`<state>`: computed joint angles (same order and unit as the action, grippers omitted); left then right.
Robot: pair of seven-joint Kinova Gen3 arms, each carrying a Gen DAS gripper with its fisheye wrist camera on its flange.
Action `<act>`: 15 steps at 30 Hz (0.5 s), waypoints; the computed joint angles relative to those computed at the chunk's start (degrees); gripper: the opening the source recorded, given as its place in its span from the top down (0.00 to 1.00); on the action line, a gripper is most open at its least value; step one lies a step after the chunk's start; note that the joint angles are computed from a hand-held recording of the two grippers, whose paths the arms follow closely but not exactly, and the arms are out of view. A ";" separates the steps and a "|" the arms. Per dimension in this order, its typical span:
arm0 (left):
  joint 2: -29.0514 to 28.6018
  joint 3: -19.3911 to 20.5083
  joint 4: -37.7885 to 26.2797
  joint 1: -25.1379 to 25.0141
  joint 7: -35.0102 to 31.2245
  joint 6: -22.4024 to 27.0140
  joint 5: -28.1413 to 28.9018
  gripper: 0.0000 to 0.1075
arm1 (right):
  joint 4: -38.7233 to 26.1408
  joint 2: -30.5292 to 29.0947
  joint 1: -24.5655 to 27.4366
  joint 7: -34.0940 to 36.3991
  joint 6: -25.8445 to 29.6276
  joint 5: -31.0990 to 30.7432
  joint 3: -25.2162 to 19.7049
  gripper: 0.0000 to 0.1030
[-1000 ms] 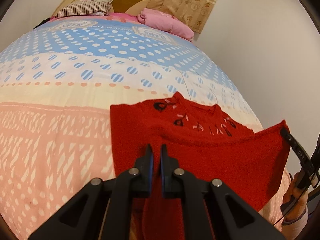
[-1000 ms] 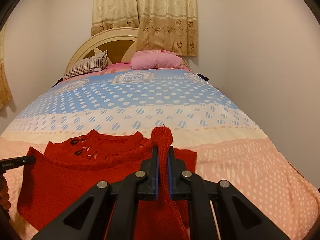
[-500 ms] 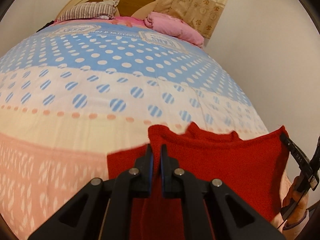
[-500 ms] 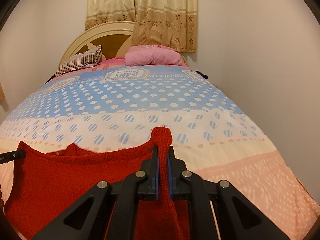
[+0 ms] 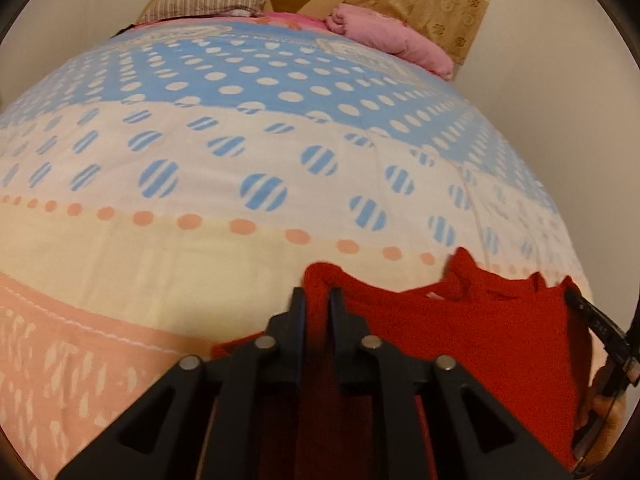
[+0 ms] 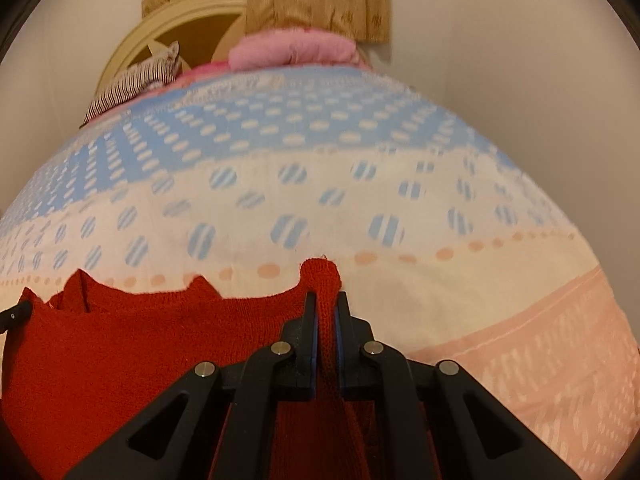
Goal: Fold small clothes
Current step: 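Fold the hem toward the collar with the left gripper while the right gripper pinches the hem, then open both grippers and release the folded hem onto the sweater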
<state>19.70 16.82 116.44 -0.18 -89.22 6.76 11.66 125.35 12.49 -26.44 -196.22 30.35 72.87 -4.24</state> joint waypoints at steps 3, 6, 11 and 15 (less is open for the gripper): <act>-2.09 -3.80 0.74 2.90 0.13 0.73 0.52 0.82 | 0.20 -0.30 7.24 1.40 -3.79 -1.68 -4.97 0.93; -6.44 -10.44 3.61 8.71 4.23 -0.71 -4.35 0.82 | 3.17 -5.78 12.74 -4.65 0.11 -0.45 -12.94 0.82; -12.10 -4.54 7.92 3.93 -0.62 -0.32 -1.04 0.82 | 10.17 -16.65 14.22 -13.52 11.76 -1.57 -25.97 0.59; -14.48 6.08 12.09 -2.29 -9.45 -1.39 8.08 0.82 | 10.69 -17.61 5.72 -10.51 15.49 -7.05 -27.37 0.64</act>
